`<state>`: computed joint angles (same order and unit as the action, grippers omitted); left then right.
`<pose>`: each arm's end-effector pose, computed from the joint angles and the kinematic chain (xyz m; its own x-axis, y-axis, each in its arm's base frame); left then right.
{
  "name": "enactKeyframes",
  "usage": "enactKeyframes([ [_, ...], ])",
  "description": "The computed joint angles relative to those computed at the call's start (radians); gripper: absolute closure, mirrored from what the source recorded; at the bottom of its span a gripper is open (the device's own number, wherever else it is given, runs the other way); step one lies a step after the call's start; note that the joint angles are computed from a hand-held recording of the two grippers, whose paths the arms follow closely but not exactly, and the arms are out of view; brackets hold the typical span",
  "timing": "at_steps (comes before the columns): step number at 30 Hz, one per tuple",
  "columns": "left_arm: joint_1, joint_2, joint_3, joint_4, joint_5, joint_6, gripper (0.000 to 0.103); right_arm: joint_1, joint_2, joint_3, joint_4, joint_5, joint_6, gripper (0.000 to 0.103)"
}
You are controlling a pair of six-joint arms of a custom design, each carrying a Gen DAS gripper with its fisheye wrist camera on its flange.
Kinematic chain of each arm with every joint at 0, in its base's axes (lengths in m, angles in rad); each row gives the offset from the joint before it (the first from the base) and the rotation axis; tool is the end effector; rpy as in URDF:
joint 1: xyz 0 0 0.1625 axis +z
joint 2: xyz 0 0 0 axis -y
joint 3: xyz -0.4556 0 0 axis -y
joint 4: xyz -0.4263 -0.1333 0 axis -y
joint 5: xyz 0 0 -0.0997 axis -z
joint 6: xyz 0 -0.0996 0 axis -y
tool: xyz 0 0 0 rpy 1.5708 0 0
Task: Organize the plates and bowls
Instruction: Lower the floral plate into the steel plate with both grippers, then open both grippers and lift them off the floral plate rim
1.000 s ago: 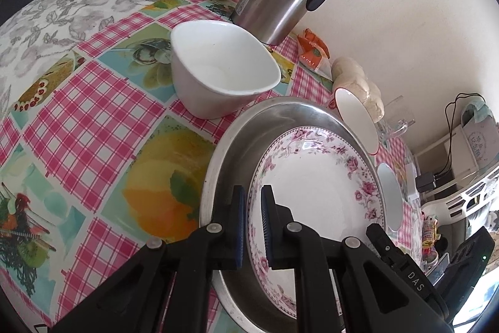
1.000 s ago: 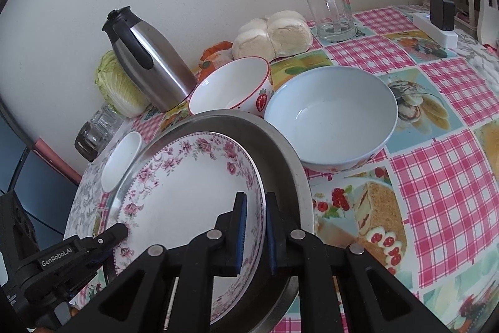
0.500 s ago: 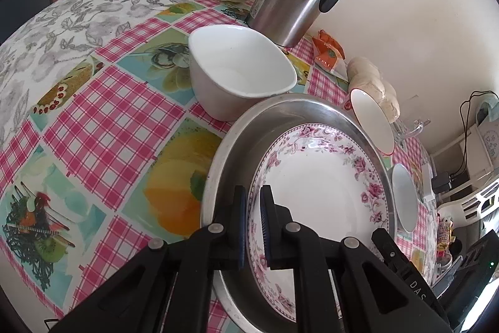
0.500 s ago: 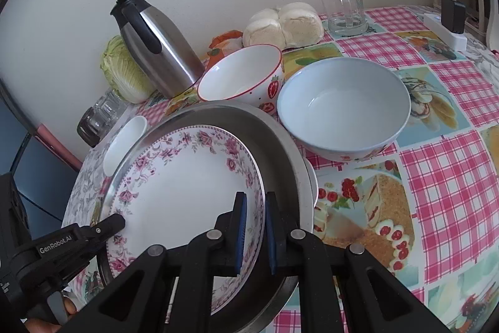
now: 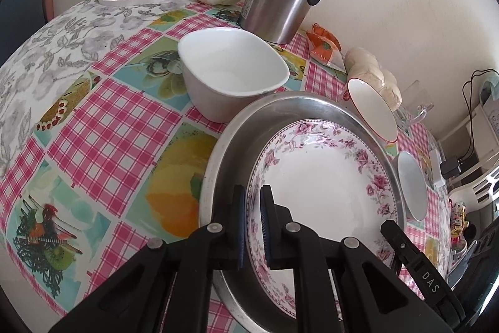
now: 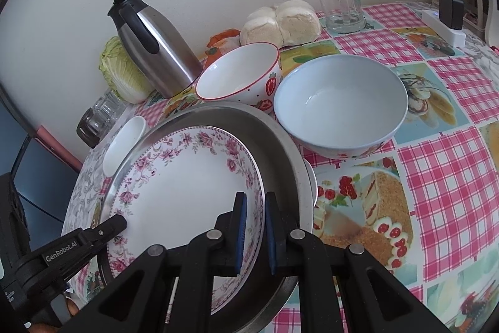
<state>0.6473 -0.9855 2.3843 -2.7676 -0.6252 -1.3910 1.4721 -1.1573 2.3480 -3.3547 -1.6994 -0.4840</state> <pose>-0.1985 -0.4184 0.0451 -0.8088 -0.4802 -0.3394 -0.0798 0.6615 -0.7457 0.0727 -0.4887 0.1577 -0.9053 -0.2343 0.3542 -0.3836 0.8090 -0.4453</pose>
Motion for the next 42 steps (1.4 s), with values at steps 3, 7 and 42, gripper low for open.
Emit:
enactKeyframes([
  [3, 0.000, 0.000, -0.002, 0.008, 0.000, 0.003, 0.092, 0.000, -0.003, -0.001, 0.008, 0.000, 0.003, 0.089],
  [7, -0.002, 0.003, -0.013, 0.043, 0.007, -0.001, 0.092, 0.000, -0.005, 0.000, 0.009, 0.000, 0.004, 0.089],
  [42, -0.075, -0.033, -0.053, 0.270, 0.089, -0.107, 0.034, 0.025, -0.039, 0.033, -0.080, 0.033, -0.054, 0.044],
])
